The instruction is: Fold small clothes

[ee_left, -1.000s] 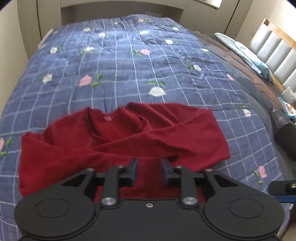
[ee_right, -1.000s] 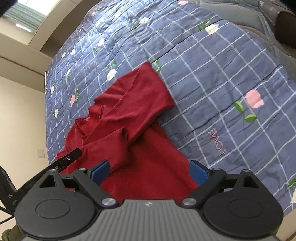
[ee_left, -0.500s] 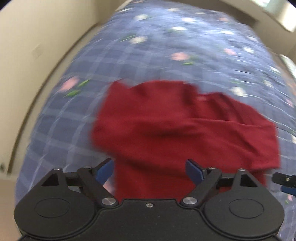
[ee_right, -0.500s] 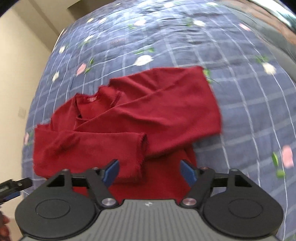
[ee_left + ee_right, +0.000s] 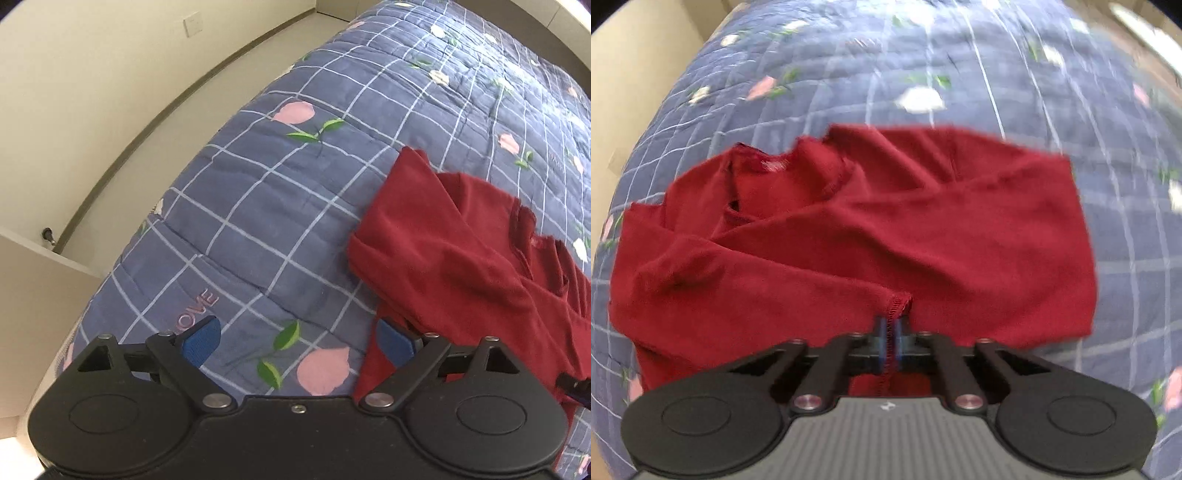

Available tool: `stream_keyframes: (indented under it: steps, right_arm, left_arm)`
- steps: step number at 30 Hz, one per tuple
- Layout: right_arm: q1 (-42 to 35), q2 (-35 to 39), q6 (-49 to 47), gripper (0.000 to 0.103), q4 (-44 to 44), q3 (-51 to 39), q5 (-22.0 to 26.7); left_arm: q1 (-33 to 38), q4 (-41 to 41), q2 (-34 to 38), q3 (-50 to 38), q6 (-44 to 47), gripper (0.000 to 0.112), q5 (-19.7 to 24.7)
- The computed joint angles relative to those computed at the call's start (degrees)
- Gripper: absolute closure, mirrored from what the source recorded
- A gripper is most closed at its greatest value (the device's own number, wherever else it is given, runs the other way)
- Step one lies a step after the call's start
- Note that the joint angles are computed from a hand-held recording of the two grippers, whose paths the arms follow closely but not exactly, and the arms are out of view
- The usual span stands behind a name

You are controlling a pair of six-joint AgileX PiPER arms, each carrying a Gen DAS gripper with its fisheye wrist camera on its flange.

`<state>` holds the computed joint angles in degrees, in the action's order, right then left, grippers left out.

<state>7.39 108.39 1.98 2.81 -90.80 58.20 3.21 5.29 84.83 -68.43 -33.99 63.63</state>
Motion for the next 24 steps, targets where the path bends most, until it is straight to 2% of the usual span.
stream_keyframes:
  steps: [4,10,16,17,20,24]
  right_arm:
    - [0.4,-4.5,-0.1,0.101,-3.3,1.5,-6.1]
    - [-2.3,0.7,-2.5,0.101,-0.4,-3.4,-1.0]
    - [-2.0,1.3,-0.7,0.099,-1.7,0.1,-2.1]
    - [-2.0,1.4,-0.8,0.099,-1.7,0.6,-2.2]
    - [-1.4,1.7,-1.1,0.099,-2.2,1.8,-2.4]
    - [-1.2,1.9,-0.7,0.099,-2.6,2.5,-2.7]
  left_arm:
    - [2.3,-4.3,0.9,0.8,2.9,0.021,-4.2]
    - [3.3,-9.1,3.8,-0.3,4.4,0.025,-7.9]
    - [3.6,-10.8,6.9,-1.5,6.6,0.025,-10.7]
    - [3.8,-11.3,7.8,-2.0,7.6,0.027,-11.1]
    - [6.4,-17.0,10.5,-3.7,11.8,0.042,-11.8]
    - [8.9,-22.1,13.8,-5.7,13.4,0.046,-12.2]
